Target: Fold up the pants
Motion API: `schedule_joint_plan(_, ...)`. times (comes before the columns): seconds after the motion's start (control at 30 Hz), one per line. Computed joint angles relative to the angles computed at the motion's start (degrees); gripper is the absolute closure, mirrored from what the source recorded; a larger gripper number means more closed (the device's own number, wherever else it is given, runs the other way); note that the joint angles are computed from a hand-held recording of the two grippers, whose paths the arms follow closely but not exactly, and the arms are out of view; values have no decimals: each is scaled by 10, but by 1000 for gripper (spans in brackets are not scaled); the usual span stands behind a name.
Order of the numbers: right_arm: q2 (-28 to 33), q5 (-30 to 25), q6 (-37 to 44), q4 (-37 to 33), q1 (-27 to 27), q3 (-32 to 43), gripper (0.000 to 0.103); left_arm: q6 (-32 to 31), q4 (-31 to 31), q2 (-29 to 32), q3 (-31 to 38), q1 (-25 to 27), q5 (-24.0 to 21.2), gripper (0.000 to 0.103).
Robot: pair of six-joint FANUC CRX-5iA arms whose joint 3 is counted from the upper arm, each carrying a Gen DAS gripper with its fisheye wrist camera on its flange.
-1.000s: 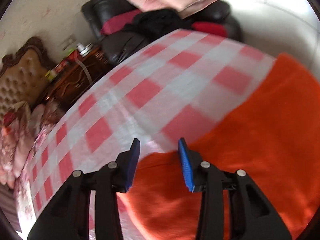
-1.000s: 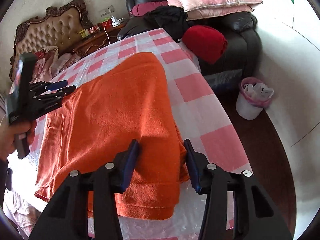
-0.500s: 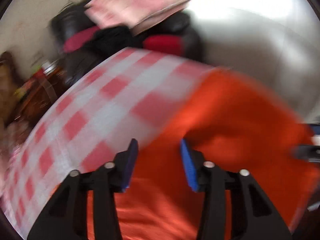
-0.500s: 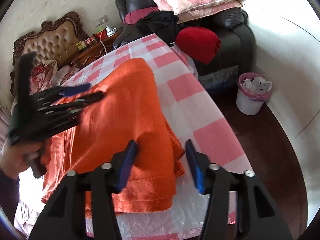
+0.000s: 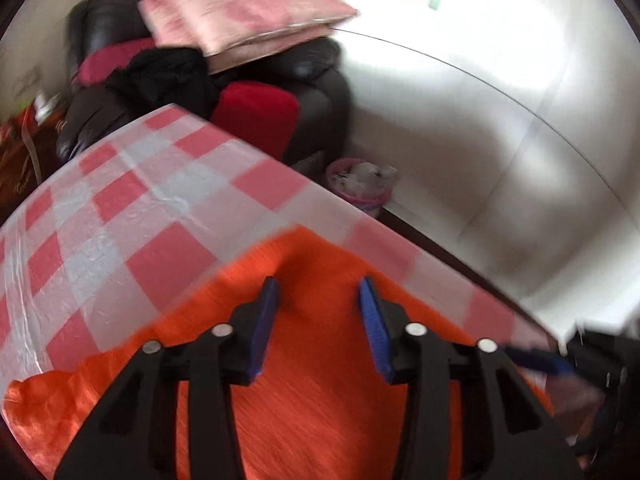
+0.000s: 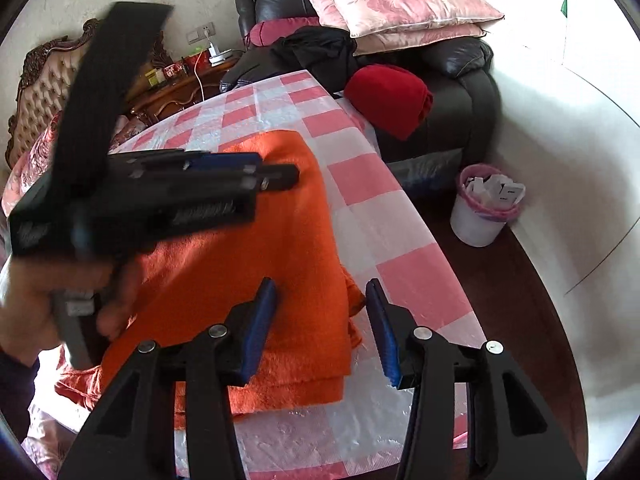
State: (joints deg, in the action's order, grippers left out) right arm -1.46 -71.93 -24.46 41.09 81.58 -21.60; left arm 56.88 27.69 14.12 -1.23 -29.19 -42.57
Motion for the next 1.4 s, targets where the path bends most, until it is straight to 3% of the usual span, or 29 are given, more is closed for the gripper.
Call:
schedule_joint_plan(0.1,-1,2,4,-1,-1,-3,57,73,-60,24,46,7,-10,55)
schedule_joint_plan(0.17,-7,10,-2,0,-1,-10,57,125,-98,22,53,11,13,53)
schedule_joint_plan(0.27,-7,10,-7,2,2,-13,57,129,-68,-33,-8,18,85,45)
schedule_joint_plan(0.3,-6,10,-7,3,1,-13,57,128,-54,-49,-27,20,96,38)
schedule_joint_plan(0.37,-4,8,-6,2,1,-11,57,109,-9,-81,-69,22,91,38)
schedule_joint_plan(0.4,-5,8,-6,3,1,-12,57,123,-20,-90,-76,21,68,41)
schedule_joint_plan(0.43,-5,9,-6,4,1,-14,57,132,-28,-98,-82,20,58,57)
schedule_joint_plan(0.47,-6,9,-5,4,2,-15,57,132,-30,-112,-100,19,50,65)
schedule_joint_plan(0.53,-8,8,-4,5,3,-17,56,182,-117,-126,-95,8,14,80)
schedule_joint_plan(0.6,-9,9,-2,7,3,-20,56,224,-181,-157,-119,11,-2,84)
schedule_joint_plan(0.67,-12,13,3,8,3,-24,55,216,-173,-188,-154,37,6,84)
schedule_joint_plan(0.73,-15,14,5,9,3,-28,53,255,-216,-211,-160,60,-6,83)
schedule_joint_plan(0.77,-16,15,6,9,3,-29,52,261,-206,-223,-172,87,-16,83)
schedule_joint_plan(0.83,-17,14,11,6,1,-28,50,240,-155,-256,-215,143,-12,84)
schedule_joint_plan(0.9,-18,4,16,-2,0,-18,50,242,-153,-285,-232,160,-3,84)
schedule_joint_plan(1.0,8,-67,21,36,12,25,51,169,-73,-322,-275,165,18,83)
schedule_joint_plan(1.07,17,-41,62,65,7,43,51,140,-47,-327,-287,142,21,83)
schedule_joint_plan(1.2,42,93,167,52,-41,72,53,106,-31,-329,-305,83,32,82)
schedule_joint_plan(1.27,79,80,235,16,-57,111,56,125,-75,-320,-297,60,32,81)
schedule_joint_plan(1.33,110,28,280,-21,-71,142,57,118,-69,-336,-328,60,45,80)
schedule_joint_plan(1.4,90,54,265,-10,-75,102,63,84,-69,-366,-360,62,65,77)
